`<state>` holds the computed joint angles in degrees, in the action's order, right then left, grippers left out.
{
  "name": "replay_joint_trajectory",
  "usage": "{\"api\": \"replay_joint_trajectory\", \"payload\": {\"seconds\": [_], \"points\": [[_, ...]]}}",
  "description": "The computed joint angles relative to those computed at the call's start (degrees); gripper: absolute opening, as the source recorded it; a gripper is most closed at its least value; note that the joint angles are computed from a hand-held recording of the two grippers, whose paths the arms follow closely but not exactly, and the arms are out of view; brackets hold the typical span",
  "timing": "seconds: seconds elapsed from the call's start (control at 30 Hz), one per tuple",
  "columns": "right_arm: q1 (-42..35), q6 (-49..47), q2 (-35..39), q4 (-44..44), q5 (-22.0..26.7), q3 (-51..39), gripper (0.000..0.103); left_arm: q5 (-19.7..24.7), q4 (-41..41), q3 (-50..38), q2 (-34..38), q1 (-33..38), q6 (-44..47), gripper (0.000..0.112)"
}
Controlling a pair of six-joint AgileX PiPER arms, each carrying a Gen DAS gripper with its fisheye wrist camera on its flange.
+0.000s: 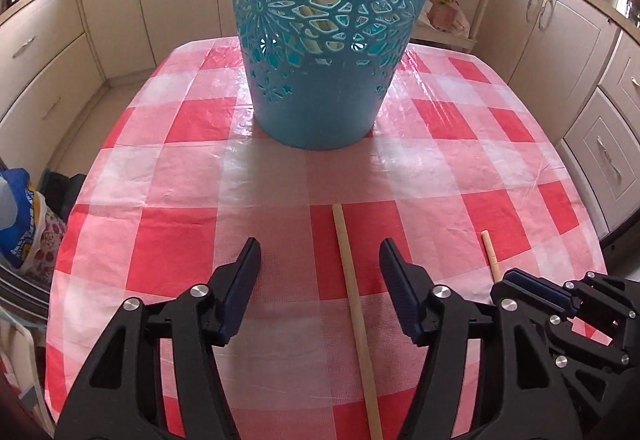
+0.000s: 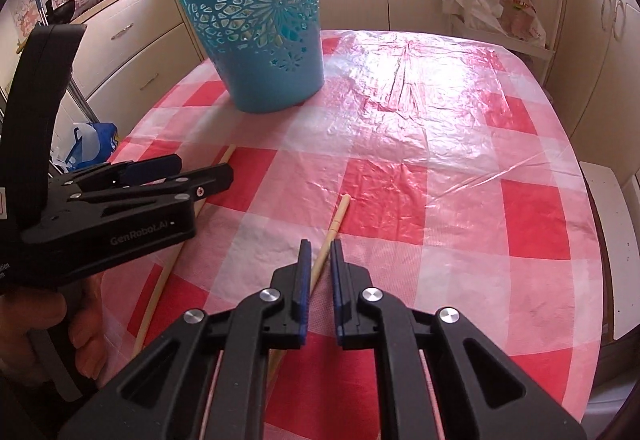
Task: Organize utensils
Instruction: 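Grasp a wooden stick with the left gripper while the right gripper grasps another stick, then carry the stick over the teal basket and open the left gripper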
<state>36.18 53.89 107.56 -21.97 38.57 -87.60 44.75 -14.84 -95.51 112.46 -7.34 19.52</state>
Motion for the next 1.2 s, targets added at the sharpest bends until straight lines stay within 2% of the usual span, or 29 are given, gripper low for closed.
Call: {"api": "replay_joint_trajectory", "payload": {"seconds": [0.03, 0.1, 0.17, 0.27, 0.37, 0.5, 0.6, 0.73, 0.9, 1.03, 1.2], "points": [[0.43, 0.38, 0.49, -0.96, 1.14, -0.89, 0.010, -0.18, 0.34, -0.05, 0.04, -0.20, -0.05, 0.045], [1.37, 1.33, 1.32, -2.83, 2.93, -2.23, 0.010, -0.07, -0.31, -0.23, 0.20, -0.38, 1.81, 0.012], [1.47, 1.29, 1.20, -2.93, 2.60, -2.01, 0.009, 2.04, -3.04, -1.40, 0.68, 0.26, 4.69, 0.005], [0.16, 0.26, 0.03, -0.23, -0.26, 0.03, 0.008, 2.68, -6.14, -1.40, 0.22, 1.37, 8.23, 0.005], [-0.65, -0.29, -0.46, 1.57, -1.29, 0.79, 0.008, 5.38, -7.26, -3.51, 0.99, 2.66, 8.97, 0.005], [-0.82, -1.03, 0.09, 2.21, -0.15, -0.45, 0.008, 8.66, -5.89, -6.68, 2.82, 2.97, 8.22, 0.005], [-0.32, -0.65, 0.87, 0.99, 1.16, -1.69, 0.008, 9.49, -4.73, -7.75, 3.71, 2.83, 8.08, 0.006], [0.72, 1.01, 1.27, -1.67, 2.05, -2.06, 0.008, 7.40, -3.32, -6.09, 2.94, 2.06, 8.45, 0.006], [-0.57, 1.65, -0.50, 0.28, -1.84, 1.29, 0.006, 6.62, -5.32, -4.79, 1.90, 2.46, 10.61, 0.005], [-1.16, 1.71, -1.36, 1.23, -3.92, 2.94, 0.006, 4.80, -13.28, -1.85, -1.33, 4.73, 15.58, 0.005], [-2.06, 0.74, -2.25, 3.44, -6.07, 4.53, 0.006, 3.77, -36.54, 1.92, -7.21, 11.22, 31.59, 0.005]]}}
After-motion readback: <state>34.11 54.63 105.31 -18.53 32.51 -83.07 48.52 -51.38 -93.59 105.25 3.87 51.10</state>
